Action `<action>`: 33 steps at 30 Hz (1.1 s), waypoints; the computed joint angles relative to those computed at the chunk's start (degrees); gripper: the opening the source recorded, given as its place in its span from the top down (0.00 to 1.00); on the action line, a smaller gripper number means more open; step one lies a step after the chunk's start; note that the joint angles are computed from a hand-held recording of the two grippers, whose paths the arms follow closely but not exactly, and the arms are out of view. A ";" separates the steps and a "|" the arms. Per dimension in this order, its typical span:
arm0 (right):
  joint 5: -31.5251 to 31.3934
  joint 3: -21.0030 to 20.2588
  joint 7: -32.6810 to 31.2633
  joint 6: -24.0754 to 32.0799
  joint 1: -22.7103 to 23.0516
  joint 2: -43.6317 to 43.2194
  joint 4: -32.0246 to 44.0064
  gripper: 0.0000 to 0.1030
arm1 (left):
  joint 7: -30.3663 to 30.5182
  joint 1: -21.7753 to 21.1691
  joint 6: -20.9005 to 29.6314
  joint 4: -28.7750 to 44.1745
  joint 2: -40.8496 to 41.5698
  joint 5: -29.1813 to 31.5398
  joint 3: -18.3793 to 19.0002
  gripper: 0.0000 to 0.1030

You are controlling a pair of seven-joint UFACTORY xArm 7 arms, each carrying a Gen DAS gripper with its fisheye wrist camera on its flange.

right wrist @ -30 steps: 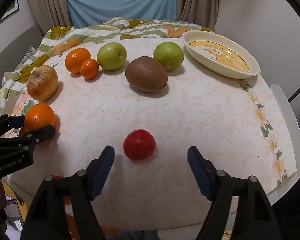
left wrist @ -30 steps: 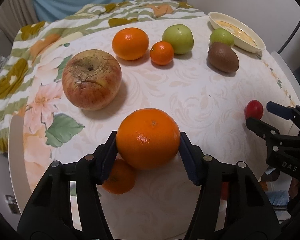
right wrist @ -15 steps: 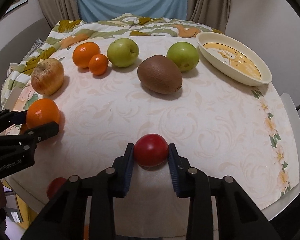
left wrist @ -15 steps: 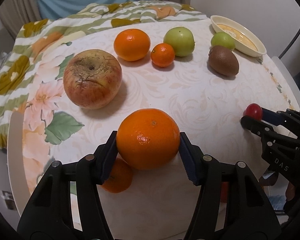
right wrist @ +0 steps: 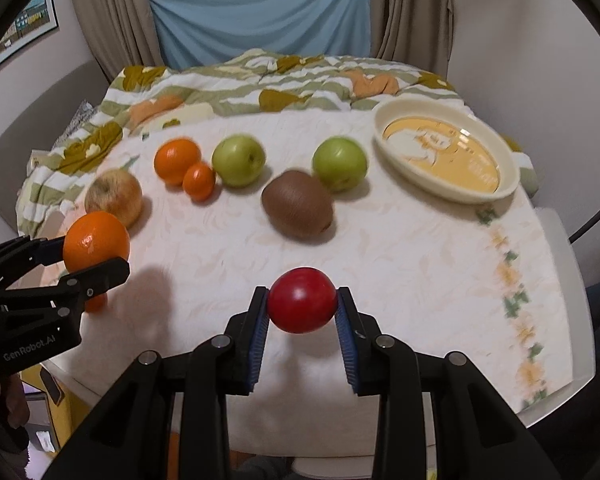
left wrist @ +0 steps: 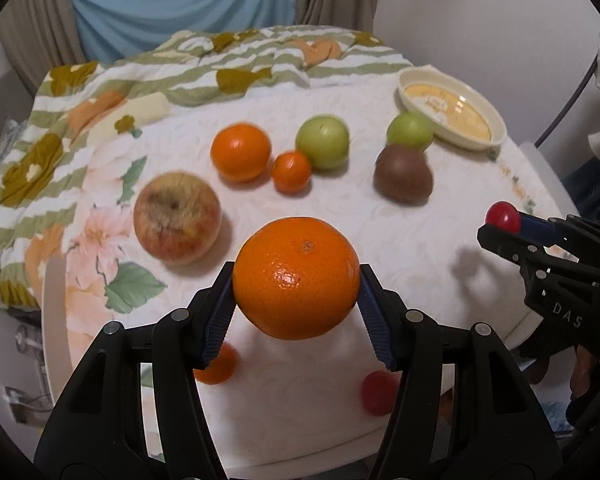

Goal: Organize fruits
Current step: 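Carry the orange and cherry tomato over the cream plate and release both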

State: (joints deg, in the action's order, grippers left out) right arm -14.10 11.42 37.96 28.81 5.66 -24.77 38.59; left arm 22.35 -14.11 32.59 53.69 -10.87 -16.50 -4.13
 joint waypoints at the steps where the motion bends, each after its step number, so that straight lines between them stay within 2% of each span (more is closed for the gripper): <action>1: 0.28 -0.83 -0.99 0.02 0.13 -0.49 0.07 0.70 | -1.16 -0.01 0.23 0.75 0.02 0.59 -0.46 0.36; 9: 4.42 -8.40 -16.32 -0.56 -1.02 -0.88 3.82 0.70 | -14.88 -1.17 0.80 9.73 4.23 6.34 -4.02 0.36; 14: 9.50 -13.30 -27.40 -3.09 -2.29 2.36 7.29 0.70 | -25.02 -3.48 1.35 20.31 12.76 12.31 -5.95 0.36; 19: 15.65 -16.53 -36.92 -4.09 -3.95 7.16 11.62 0.70 | -30.94 -7.23 2.17 31.81 22.27 16.93 -6.16 0.36; 22: 20.12 -18.38 -43.13 -3.84 -4.79 10.48 14.77 0.70 | -33.17 -9.80 3.51 39.41 28.36 18.93 -5.75 0.36; 26: 24.90 -19.18 -49.73 -3.55 -6.83 14.83 18.49 0.70 | -33.23 -12.60 6.82 51.15 37.15 19.68 -5.32 0.36; 29: 27.46 -18.85 -52.17 -3.12 -8.80 17.80 20.98 0.70 | -31.56 -14.15 10.08 59.88 43.52 19.17 -5.24 0.36; 33: 28.43 -17.86 -52.36 -2.70 -11.29 21.01 23.39 0.70 | -28.14 -16.06 16.31 74.17 53.45 17.64 -5.08 0.36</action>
State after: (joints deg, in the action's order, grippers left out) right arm 14.33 -6.44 -14.40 26.11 -5.63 -3.76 61.97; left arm -5.78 -30.17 48.89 127.85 42.58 1.14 -9.21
